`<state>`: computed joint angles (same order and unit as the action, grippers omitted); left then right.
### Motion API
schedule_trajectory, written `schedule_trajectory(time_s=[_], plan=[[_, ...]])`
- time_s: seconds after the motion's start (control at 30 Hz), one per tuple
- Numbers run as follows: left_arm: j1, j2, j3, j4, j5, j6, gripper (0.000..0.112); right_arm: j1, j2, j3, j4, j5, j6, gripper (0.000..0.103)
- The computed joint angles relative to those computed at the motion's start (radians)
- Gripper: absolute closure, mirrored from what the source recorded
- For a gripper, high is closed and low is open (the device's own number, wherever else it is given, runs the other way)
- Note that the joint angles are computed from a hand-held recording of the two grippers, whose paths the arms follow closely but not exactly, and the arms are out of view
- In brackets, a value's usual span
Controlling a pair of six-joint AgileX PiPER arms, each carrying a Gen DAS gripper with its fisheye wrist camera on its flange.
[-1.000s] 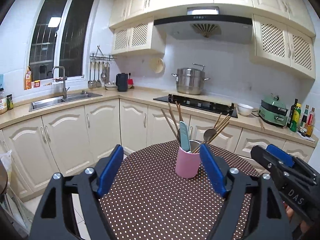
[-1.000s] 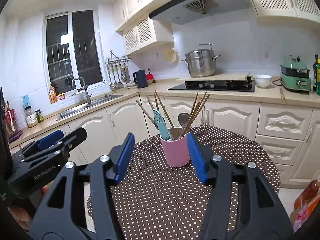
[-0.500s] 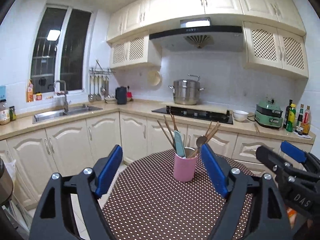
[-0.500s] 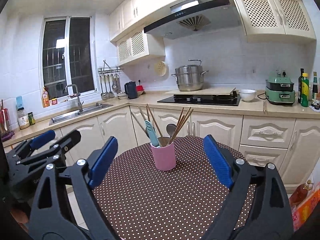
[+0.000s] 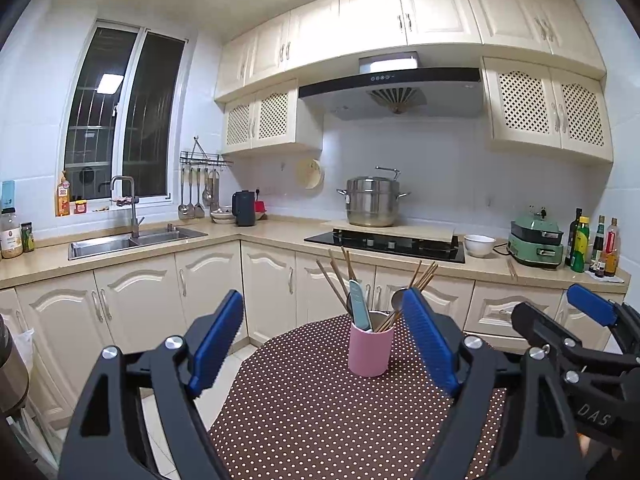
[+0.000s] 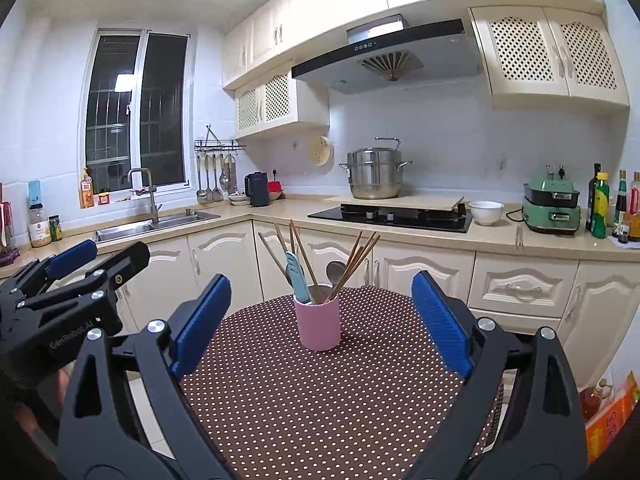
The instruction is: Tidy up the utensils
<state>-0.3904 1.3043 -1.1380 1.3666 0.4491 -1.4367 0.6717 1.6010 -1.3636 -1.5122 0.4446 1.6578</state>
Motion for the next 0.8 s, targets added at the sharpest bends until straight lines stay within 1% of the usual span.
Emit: schedule_trajectory(time_s=[0.13, 0.2, 0.23, 0.27, 0.43, 0.53, 0.8], plan=[[0.002, 0.018, -0.01, 0.044, 0.002, -0.038, 0.031, -0.003, 0.005, -0.003, -0.026, -0.002, 0.016, 0.012], [0.018, 0.032, -0.026, 0.006, -0.024, 0.004, 0.031, -0.01, 0.017, -0.015, -0.024, -0.016, 0.016, 0.012], [0.03, 0.04, -0.035, -0.04, -0.046, 0.053, 0.031, -0.012, 0.023, -0.019, -0.024, -0.019, 0.019, 0.012], [0.032, 0.046, -0.041, -0.057, -0.049, 0.07, 0.031, -0.015, 0.031, -0.025, -0.021, -0.024, 0.017, 0.012], [0.023, 0.079, -0.052, 0.01, -0.008, 0.021, 0.031, -0.023, 0.055, -0.045, -0.003, -0.035, -0.002, 0.012], [0.034, 0.095, -0.064, -0.01, -0.028, 0.038, 0.031, -0.028, 0.065, -0.055, 0.01, -0.04, -0.015, 0.012], [0.027, 0.131, -0.091, -0.008, -0.033, 0.047, 0.031, -0.041, 0.083, -0.077, 0.045, -0.049, -0.043, 0.012]])
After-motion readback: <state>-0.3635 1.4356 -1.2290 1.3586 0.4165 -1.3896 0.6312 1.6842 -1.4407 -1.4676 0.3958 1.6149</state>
